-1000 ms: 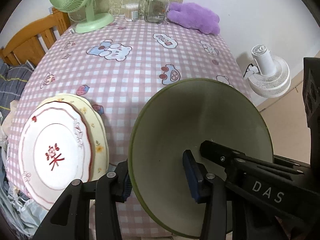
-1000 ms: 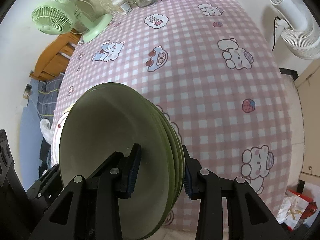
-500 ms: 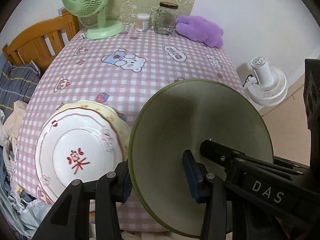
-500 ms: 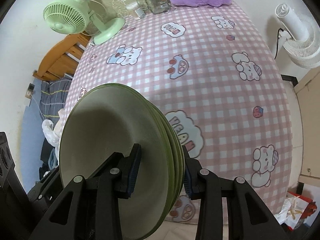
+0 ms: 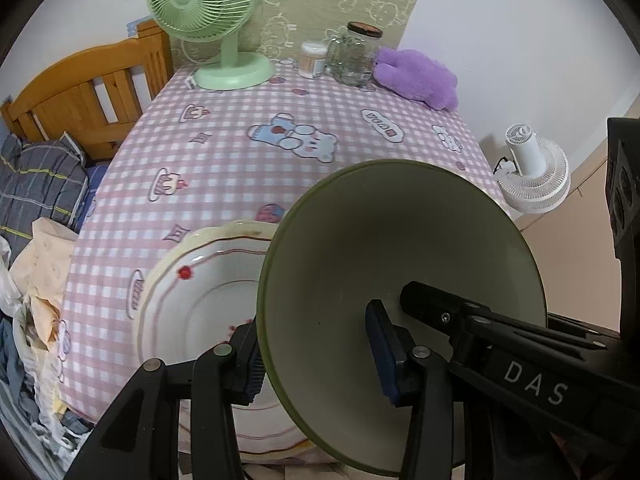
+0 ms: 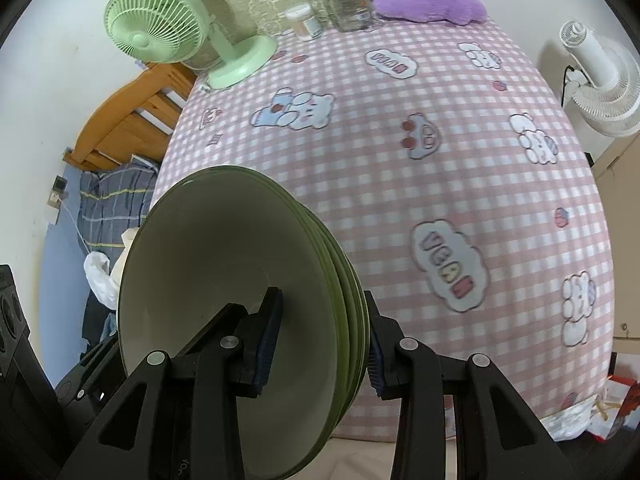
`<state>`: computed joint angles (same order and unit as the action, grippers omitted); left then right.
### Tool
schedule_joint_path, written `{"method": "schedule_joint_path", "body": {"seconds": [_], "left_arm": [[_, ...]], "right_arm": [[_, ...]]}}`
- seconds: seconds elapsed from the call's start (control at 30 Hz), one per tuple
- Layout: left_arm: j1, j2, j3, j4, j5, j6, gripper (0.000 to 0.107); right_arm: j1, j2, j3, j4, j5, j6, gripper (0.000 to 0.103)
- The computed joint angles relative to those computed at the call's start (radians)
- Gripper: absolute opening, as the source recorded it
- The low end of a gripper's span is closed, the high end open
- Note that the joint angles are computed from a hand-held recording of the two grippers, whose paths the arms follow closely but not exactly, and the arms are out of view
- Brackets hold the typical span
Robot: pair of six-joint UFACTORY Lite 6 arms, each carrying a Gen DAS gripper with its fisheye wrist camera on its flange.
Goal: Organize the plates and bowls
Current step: 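Lift the bowl stack with the right tool over the plate stack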
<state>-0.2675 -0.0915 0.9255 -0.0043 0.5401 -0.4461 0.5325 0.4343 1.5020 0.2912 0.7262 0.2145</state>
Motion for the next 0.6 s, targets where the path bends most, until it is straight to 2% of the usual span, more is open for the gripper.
{"method": "schedule_joint_path", "body": {"seconds": [0.33,0.6], "left_arm": [[0.224,-0.060,-0.093,-0.249,0.015,0.423,0.044],[0.333,-0.036,-0.121,-0.346,0.042,0.624,0.044]], "right_arm": [[0.141,0.110,0.123,-0.096,0.003,0.224,0.041],[0.193,0.194,0.190,-0.096,0.015,0.312,0.041]]}}
